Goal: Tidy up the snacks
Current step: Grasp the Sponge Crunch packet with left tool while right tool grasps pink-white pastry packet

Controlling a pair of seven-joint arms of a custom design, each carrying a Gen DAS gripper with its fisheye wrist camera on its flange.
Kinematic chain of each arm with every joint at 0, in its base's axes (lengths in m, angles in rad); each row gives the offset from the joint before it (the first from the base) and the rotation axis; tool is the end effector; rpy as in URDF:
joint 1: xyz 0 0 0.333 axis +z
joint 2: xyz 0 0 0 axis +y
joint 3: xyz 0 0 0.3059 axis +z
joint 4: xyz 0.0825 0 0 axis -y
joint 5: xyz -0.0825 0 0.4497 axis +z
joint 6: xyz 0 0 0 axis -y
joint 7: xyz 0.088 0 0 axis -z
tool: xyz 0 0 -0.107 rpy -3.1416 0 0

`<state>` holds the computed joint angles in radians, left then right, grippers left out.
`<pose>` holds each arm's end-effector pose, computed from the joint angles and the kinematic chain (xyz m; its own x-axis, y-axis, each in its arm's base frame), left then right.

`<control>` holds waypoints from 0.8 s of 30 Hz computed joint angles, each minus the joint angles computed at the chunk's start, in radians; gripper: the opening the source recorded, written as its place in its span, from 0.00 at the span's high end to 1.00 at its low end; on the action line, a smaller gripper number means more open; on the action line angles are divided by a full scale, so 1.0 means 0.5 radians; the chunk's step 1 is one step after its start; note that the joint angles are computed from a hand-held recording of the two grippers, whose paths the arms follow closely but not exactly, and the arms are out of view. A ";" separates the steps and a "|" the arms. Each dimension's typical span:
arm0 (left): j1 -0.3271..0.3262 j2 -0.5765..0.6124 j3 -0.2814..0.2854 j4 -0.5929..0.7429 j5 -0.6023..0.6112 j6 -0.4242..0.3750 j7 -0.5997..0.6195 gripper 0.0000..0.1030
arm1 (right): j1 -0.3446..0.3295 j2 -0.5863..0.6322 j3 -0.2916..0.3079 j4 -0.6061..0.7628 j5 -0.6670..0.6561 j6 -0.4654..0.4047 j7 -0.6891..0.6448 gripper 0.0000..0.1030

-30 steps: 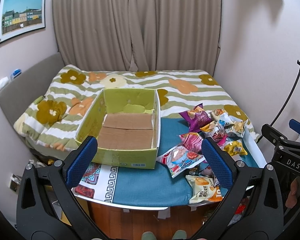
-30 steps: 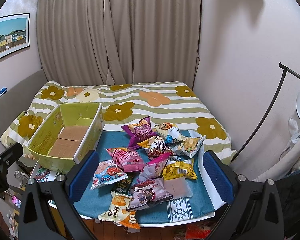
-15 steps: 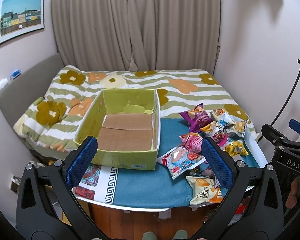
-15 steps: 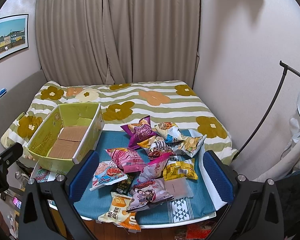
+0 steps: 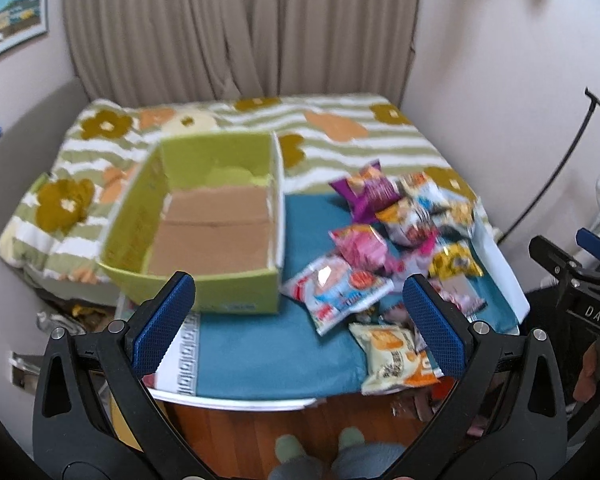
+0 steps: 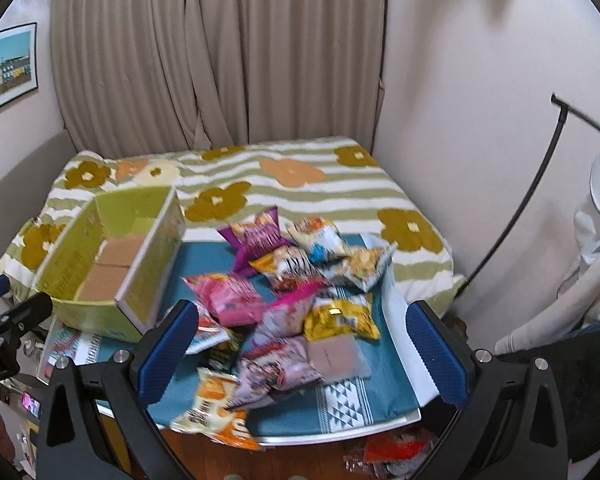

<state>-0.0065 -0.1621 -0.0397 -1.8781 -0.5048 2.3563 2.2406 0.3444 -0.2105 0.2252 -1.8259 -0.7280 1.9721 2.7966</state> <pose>0.6227 -0.0369 0.6331 -0.4757 -0.8780 0.0527 -0.6487 0.3097 -0.6952 0.5148 0.2935 0.6570 -0.4670 -0.8841 0.0170 -0.6040 0.3050 -0.7363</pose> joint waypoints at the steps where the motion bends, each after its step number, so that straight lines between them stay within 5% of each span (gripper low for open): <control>1: -0.004 0.004 -0.012 -0.011 0.019 -0.012 -0.021 0.00 | -0.003 -0.025 -0.015 -0.037 0.028 0.018 -0.004 0.00; 14: -0.151 0.065 -0.191 -0.187 0.402 -0.041 -0.564 0.00 | -0.240 -0.284 -0.242 -0.606 0.526 0.559 -0.470 0.00; 24: -0.260 0.354 -0.275 0.042 0.515 -0.036 -0.951 0.00 | -0.341 -0.244 -0.316 -0.807 0.825 0.830 -1.037 0.00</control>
